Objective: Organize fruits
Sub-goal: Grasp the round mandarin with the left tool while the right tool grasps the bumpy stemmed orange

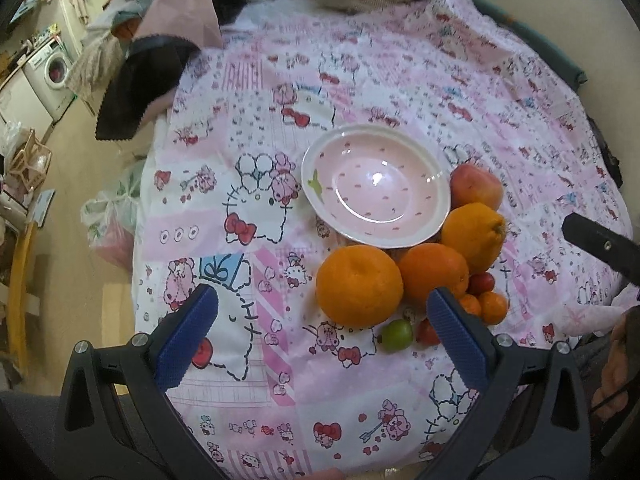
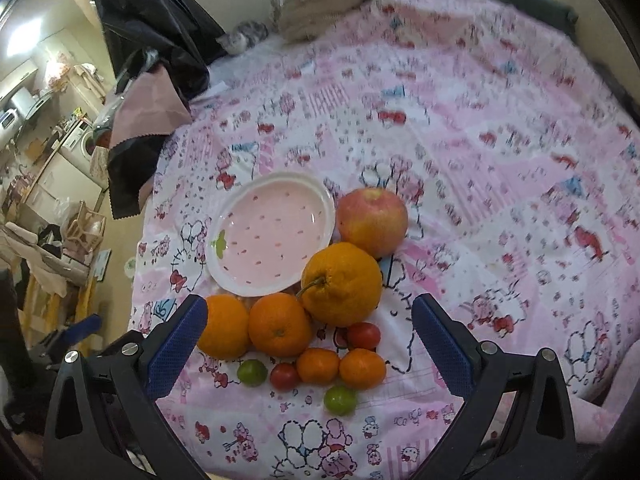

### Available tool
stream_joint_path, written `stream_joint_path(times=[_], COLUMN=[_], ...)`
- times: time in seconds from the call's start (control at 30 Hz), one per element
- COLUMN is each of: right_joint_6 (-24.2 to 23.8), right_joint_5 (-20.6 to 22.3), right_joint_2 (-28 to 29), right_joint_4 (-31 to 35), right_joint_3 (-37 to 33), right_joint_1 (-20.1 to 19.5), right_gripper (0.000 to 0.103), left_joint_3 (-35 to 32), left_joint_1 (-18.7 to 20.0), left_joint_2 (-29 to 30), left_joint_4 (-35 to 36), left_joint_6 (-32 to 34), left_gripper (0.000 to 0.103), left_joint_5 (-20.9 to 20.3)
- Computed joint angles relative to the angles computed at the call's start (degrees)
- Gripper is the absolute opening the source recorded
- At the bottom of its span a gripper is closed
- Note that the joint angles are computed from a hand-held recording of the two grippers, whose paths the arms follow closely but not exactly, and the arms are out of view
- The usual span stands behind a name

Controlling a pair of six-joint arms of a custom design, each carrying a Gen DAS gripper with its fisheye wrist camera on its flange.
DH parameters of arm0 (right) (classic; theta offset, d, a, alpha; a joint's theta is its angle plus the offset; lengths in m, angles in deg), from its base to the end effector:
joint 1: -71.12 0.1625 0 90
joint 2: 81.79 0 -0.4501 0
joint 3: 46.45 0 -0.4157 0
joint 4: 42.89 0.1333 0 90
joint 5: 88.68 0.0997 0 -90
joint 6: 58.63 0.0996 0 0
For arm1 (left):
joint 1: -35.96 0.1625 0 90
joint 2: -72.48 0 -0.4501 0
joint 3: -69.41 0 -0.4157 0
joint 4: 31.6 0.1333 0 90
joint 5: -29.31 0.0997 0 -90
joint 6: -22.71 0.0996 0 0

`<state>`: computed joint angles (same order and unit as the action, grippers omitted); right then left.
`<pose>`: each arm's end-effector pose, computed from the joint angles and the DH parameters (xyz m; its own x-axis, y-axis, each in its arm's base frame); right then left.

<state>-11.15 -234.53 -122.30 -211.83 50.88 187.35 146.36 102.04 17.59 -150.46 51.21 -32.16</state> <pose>0.3476 -0.5903 0.0927 -0.7352 0.6337 0.2406 0.1959 0.5385 -0.8195 -0.1402 -0.7621 0.2995 -0.5338 0.7007 -0.4733 0.7480 0.6524 0.1222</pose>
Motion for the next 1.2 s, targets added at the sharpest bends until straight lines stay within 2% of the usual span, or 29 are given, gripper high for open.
stream_joint_path(times=[0.1,0.17,0.3,0.5,0.7,0.8,0.93,1.2], right_joint_6=[1.9,3.3,8.2,9.3,12.0,10.9,8.9,6.9], right_joint_5=[4.4,6.7,11.5,14.1,17.0,19.8,19.7,15.5], right_joint_2=[-1.7,-2.6,-4.1,-4.5,-5.1,-4.6,-2.8,0.8], right_joint_4=[-0.6,-1.5,-4.4,-5.0,-2.9,0.0,4.4,19.3], right_joint_3=[1.6,2.8,5.7,6.6,6.8,4.9,1.7,-5.3], right_joint_1=[-2.3,-3.7,-6.2,-7.4,-10.1,-11.7,-12.2,-11.7], right_gripper=[0.103,0.103,0.103,0.103,0.103,0.103,0.103,0.103], left_joint_3=[-2.6,-5.6,-7.9,-7.5,-5.8,-5.3,-5.0,-3.4], left_joint_1=[0.0,0.4,1.0,1.1,1.0,1.0,1.2,1.1], left_joint_2=[2.2,4.3,6.8,9.4,10.2,10.5,10.8,11.2], left_joint_4=[4.4,10.5,16.8,19.0,16.4,15.1,14.2,11.8], left_joint_6=[-1.7,-4.5,-7.4,-7.2,-4.6,-3.3,-2.4,-2.8], left_gripper=[0.103,0.103,0.103,0.101,0.099,0.098,0.098,0.098], left_joint_5=[1.7,2.3,3.1,5.1,6.8,7.3,6.9,6.6])
